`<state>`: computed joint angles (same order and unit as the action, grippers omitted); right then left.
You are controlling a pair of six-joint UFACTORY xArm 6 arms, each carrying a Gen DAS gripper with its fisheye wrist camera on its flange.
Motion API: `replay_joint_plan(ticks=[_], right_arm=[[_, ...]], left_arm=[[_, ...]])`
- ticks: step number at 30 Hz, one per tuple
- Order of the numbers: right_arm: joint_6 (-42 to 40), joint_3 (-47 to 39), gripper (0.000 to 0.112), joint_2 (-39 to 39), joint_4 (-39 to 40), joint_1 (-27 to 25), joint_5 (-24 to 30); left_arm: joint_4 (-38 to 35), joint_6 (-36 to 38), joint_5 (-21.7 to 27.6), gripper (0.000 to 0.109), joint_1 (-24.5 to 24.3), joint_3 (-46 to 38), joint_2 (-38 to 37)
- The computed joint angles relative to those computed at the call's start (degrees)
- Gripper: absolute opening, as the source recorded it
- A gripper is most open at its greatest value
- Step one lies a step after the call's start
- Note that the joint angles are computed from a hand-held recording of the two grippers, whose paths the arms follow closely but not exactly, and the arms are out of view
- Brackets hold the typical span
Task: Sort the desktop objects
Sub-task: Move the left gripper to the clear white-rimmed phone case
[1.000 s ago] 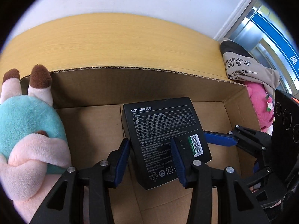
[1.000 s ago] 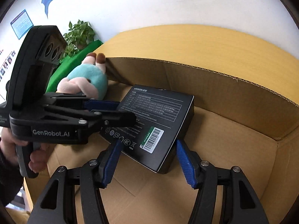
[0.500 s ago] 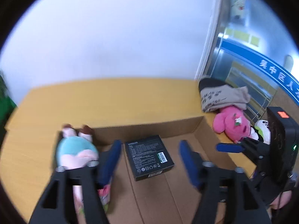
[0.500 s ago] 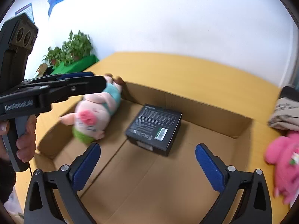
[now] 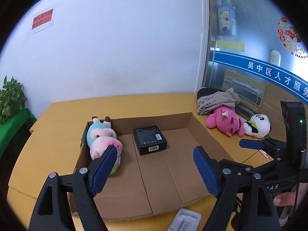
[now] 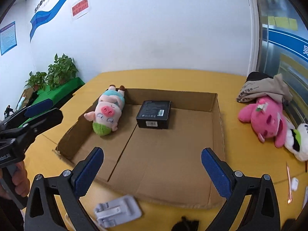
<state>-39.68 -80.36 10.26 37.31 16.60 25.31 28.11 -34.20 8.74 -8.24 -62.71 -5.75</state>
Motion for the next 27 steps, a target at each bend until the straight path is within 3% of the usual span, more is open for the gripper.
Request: replay_joint_plan(ticks=[9, 16, 19, 27], right_arm=[[0.04, 9.75, 0.103, -9.48, -1.76, 2.21, -1.76], [-1.84, 15.89, 0.103, -15.26, -0.28, 3.01, -3.28], [-4.32, 18.53, 0.103, -17.38, 1.38, 2.3, -1.78], [-12.04, 25.91, 0.103, -19.93, 6.21, -0.94, 8.92]], left_arm=[[4.07, -6.98, 0.18, 0.082, -0.5, 8.93, -9.58], [4.17, -6.95, 1.46, 0.082, -1.11, 14.32, -15.44], [-0.88, -2.69, 1.95, 0.082, -1.26, 17.85, -17.47], [-22.48, 14.22, 4.54, 0.082, -1.02, 27.65, -21.13]])
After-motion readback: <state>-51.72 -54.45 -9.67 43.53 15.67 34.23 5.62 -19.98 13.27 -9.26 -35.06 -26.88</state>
